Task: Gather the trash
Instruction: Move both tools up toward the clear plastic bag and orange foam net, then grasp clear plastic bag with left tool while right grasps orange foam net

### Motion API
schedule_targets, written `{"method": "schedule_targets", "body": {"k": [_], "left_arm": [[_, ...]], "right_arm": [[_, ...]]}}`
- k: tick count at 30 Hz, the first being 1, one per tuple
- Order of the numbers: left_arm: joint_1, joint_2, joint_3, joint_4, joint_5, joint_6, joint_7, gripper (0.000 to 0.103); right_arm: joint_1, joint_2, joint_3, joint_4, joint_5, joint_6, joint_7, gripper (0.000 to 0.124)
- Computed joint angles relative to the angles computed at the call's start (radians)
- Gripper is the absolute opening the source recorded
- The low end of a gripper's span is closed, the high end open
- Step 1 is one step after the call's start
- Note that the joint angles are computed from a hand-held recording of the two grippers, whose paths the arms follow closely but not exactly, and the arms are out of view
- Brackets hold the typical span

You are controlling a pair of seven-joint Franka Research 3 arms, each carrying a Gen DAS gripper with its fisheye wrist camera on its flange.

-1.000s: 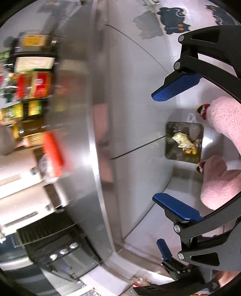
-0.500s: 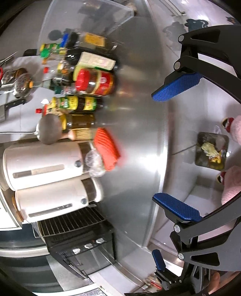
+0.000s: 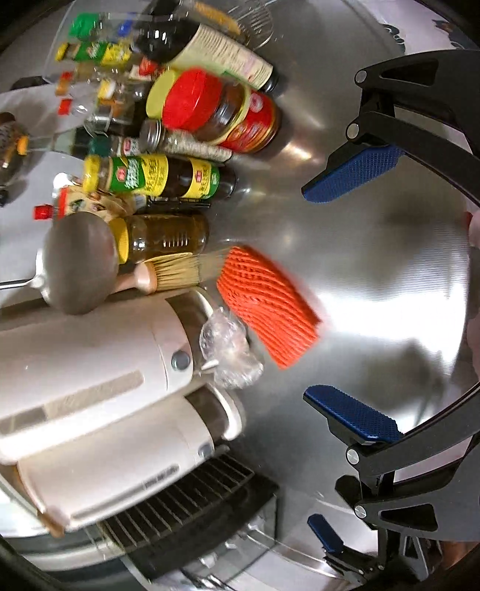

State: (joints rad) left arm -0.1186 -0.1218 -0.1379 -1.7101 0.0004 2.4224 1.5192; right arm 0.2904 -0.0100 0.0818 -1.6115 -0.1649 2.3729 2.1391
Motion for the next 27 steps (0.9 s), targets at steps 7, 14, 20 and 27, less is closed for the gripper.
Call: {"method": "schedule_targets", "body": {"k": [7,14,20,27], "left_arm": [[0.008,0.204,-0.022,0.220,0.023,-0.034,0.022,0.085],[0.013,0.315,-0.041,0.336,0.031,-0.059,0.042,0.079],[0.011,0.390,-0.047,0.416,0.044,-0.078,0.047,0.079],[0.001,0.483,-0.050,0.530,0.056,-0.119,0.040,0.080]], "right_arm": [[0.003,0.179,-0.034,0.186,0.067,-0.054,-0.019,0.090],[0.024,0.341,-0.064,0.382,0.123,-0.151,-0.051,0.076],[0.049,0.427,-0.088,0.498,0.105,-0.240,-0.077,0.061],[0.050,0.446,-0.095,0.511,0.096,-0.240,-0.159,0.022]]}}
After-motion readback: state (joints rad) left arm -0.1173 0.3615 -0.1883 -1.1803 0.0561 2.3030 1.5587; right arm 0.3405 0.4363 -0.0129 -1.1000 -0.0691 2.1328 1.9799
